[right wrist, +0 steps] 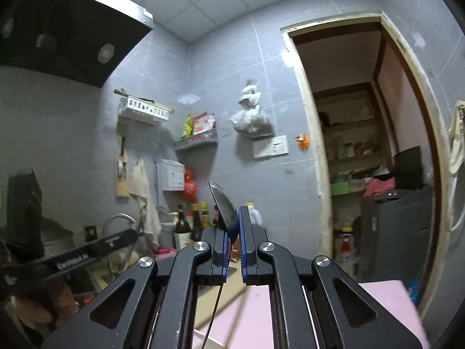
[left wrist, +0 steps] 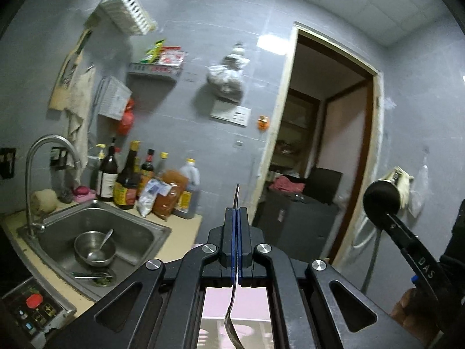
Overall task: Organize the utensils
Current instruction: 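Lift the knife and spoon and carry them toward the white holder, then open the right tool to drop the spoon into the holder while the left drops the knife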
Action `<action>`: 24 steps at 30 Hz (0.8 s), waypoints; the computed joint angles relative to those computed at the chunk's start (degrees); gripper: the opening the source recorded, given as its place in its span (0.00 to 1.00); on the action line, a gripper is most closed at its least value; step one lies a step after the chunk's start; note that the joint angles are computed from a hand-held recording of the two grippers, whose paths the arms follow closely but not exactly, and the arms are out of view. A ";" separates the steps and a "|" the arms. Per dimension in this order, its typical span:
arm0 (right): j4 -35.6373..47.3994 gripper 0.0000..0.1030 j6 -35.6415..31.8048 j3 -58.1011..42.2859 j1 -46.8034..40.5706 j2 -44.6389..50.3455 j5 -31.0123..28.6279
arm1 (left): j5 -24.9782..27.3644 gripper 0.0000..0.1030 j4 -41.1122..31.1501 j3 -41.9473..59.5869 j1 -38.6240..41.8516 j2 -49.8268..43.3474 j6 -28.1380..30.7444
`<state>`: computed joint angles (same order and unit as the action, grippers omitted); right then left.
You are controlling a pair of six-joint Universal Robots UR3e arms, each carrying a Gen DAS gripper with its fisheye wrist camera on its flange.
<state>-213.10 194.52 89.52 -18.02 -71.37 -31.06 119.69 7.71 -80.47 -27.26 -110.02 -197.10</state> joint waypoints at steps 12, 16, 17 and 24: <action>4.00 0.04 -18.52 5.29 8.38 3.65 -8.55 | 0.26 0.00 3.27 -4.13 1.94 -3.55 0.98; 5.58 0.04 -21.35 7.34 8.20 4.12 -8.64 | 0.43 0.00 3.01 -4.85 1.87 -4.96 0.00; 6.36 0.04 -22.19 7.98 7.99 4.07 -8.41 | 0.46 0.00 3.25 -5.25 1.70 -5.24 -0.32; 11.23 0.06 -26.48 11.97 6.12 2.46 -6.32 | -1.14 0.00 1.71 -7.36 0.82 -4.84 -2.83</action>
